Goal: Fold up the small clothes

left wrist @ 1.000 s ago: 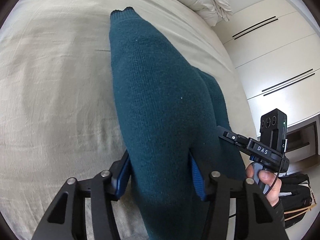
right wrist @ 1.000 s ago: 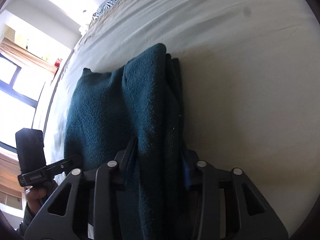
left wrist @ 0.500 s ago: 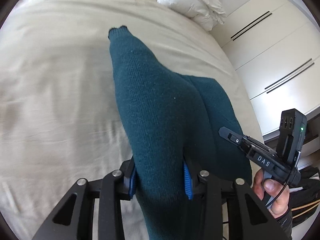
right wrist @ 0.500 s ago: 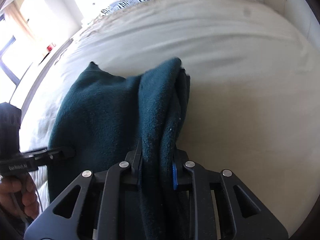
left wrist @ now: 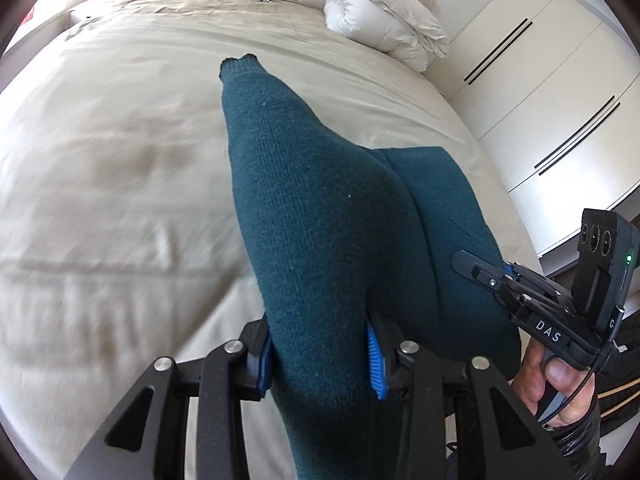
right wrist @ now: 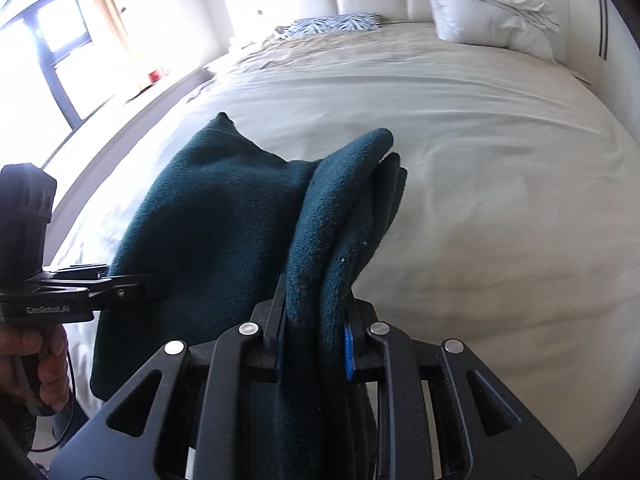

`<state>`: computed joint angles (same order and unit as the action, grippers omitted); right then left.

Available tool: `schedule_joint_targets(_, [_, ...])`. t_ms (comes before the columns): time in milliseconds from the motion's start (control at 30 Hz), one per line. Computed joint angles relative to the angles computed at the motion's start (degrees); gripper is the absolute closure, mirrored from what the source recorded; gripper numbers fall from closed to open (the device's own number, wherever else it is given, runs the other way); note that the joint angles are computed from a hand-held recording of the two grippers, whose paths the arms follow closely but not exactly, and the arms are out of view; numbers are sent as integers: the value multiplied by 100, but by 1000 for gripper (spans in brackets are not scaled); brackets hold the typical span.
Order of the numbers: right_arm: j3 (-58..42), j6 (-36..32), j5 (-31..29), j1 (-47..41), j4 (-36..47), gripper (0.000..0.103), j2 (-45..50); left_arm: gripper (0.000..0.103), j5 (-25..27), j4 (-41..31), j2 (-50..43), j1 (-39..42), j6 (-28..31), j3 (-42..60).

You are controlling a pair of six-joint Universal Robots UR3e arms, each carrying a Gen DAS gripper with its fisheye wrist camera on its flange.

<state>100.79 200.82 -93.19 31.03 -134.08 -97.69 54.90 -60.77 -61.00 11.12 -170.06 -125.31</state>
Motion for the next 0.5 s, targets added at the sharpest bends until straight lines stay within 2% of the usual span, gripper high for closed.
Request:
schedule_joint_targets(67, [37,332,-32,334,-217,84,167,64,-245,-1087,797,813,830,-253])
schedule_joint_targets(100, [113,471,-16,452,-345,84,198,64,-307,-1285,936,961,970,-297])
schedule_joint_targets(200, [455,934,207,736,-784,84,296,64,-445,-2881,1935,1965,2088,-478])
schedule_joint_targets(267, [671,1043,212,892,-996,84,338,64,-452,-3594,2333,2402,2607,-575])
schedule_joint_targets(500, [1439,1549,243,1093,-1724,84,417,59,-446,-4670,3075,3382,3810,-1172])
